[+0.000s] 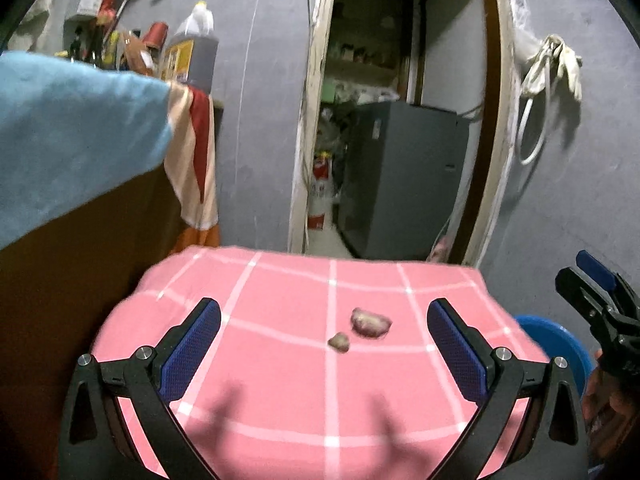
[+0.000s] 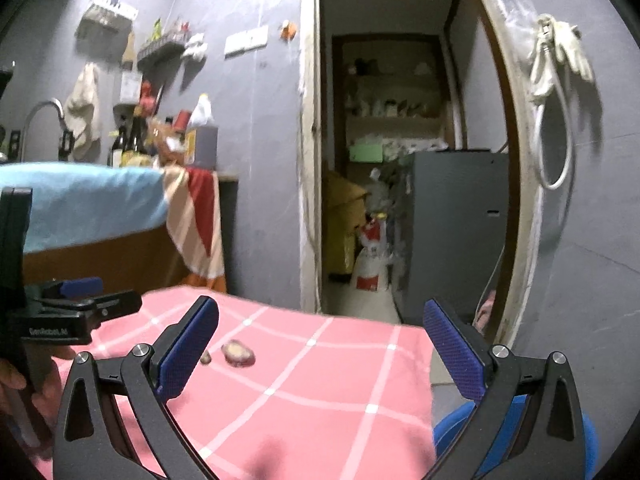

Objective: Collect trash
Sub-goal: 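Move both open tools back over the remaining shells on the table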

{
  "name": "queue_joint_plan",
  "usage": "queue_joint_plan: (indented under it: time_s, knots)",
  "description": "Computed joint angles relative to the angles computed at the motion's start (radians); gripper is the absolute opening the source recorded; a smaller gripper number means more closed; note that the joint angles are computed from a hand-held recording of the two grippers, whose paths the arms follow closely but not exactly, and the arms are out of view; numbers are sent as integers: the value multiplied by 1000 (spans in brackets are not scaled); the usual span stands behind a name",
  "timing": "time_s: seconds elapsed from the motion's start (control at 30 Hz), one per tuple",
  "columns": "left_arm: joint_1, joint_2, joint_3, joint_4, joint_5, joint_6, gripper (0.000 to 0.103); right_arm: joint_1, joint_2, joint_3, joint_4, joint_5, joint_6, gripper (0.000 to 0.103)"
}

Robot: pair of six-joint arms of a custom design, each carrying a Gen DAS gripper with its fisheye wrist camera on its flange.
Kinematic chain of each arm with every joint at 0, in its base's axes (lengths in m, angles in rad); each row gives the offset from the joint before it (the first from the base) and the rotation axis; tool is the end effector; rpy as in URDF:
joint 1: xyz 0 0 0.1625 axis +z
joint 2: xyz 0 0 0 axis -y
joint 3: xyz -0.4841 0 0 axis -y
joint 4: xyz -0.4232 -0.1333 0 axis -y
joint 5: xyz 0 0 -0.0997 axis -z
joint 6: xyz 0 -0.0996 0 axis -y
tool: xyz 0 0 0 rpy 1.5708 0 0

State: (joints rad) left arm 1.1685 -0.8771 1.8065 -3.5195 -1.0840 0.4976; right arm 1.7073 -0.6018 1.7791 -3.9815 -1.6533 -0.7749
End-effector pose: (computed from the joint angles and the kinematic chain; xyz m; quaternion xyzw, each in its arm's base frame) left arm -0.1046 -0.7053 0.2344 0.2626 0.8140 -0.4629 0.2327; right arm 0.2175 -0.6646 0.1069 0.3373 -0.7424 0.5381 0.2133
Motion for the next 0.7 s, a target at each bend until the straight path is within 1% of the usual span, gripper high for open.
queue_joint_plan:
  time_s: [0.17,0.3,0.37,0.5,0.7]
  knots:
    - [13,-3,-24,131,40,-27,101,7,12,-33,103,-76,0,103]
    - [17,3,-42,222,68,-52,101,4,14,-46,167,-111,14,103]
    - [22,6,-55,286,76,-88,101,3,16,-51,188,-121,16,103]
    - [29,10,-78,368,85,-134,101,7,23,-68,231,-154,10,103]
    - [33,27,-123,477,106,-154,100,12,33,-99,333,-217,13,103]
